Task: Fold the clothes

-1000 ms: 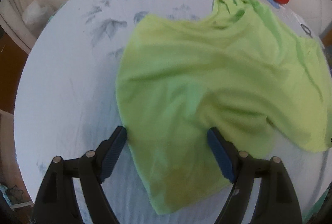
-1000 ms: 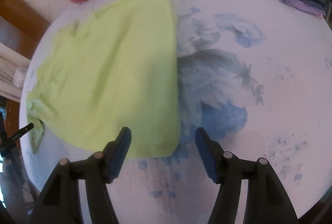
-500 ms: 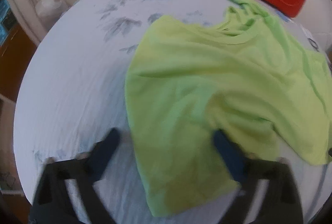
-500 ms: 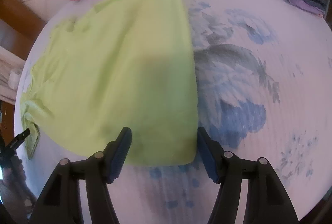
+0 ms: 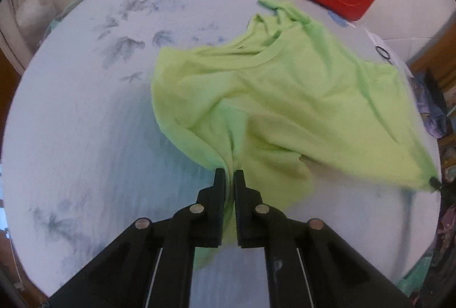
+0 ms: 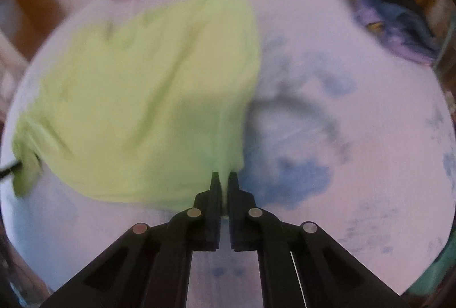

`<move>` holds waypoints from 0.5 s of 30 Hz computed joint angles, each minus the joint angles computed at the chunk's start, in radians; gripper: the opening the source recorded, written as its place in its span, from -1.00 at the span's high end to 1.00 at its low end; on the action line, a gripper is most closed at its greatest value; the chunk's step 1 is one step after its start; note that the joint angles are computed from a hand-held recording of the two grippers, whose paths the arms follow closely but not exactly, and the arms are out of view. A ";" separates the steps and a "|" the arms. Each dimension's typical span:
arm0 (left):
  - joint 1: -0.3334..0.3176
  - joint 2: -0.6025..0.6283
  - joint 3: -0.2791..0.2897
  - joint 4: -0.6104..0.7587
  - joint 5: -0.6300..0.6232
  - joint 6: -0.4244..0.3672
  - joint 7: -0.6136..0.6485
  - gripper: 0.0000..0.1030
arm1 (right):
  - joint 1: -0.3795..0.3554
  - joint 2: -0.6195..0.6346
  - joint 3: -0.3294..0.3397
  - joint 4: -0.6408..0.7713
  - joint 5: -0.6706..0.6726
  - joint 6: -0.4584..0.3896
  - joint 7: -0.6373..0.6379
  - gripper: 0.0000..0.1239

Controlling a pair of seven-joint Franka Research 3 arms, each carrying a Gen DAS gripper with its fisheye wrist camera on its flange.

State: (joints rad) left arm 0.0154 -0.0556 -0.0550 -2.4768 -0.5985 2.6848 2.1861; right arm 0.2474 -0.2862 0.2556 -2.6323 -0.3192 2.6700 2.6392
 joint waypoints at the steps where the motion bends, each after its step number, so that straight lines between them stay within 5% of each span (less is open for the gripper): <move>1: 0.004 -0.029 0.004 -0.008 0.014 -0.040 -0.001 0.88 | 0.011 -0.072 -0.019 -0.032 0.029 -0.010 -0.013 0.93; 8: -0.011 -0.111 0.024 -0.036 0.160 -0.261 -0.009 0.88 | 0.047 -0.373 -0.031 -0.173 0.224 -0.287 -0.083 0.93; 10: -0.021 -0.118 0.021 -0.026 0.167 -0.252 -0.016 0.88 | 0.057 -0.362 -0.047 -0.199 0.286 -0.332 -0.107 0.92; 12: -0.034 -0.121 0.023 -0.006 0.147 -0.220 -0.016 0.88 | 0.065 -0.334 -0.071 -0.222 0.351 -0.352 -0.133 0.50; 15: -0.048 -0.096 0.023 0.058 0.115 -0.182 -0.023 0.87 | 0.028 -0.302 -0.031 -0.195 0.312 -0.427 -0.120 0.36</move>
State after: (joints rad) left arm -0.0328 -0.1521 -0.0318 -2.4185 -0.4834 2.5024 2.1630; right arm 0.2755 -0.5885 0.2248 -2.8273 -0.0076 2.2427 2.5196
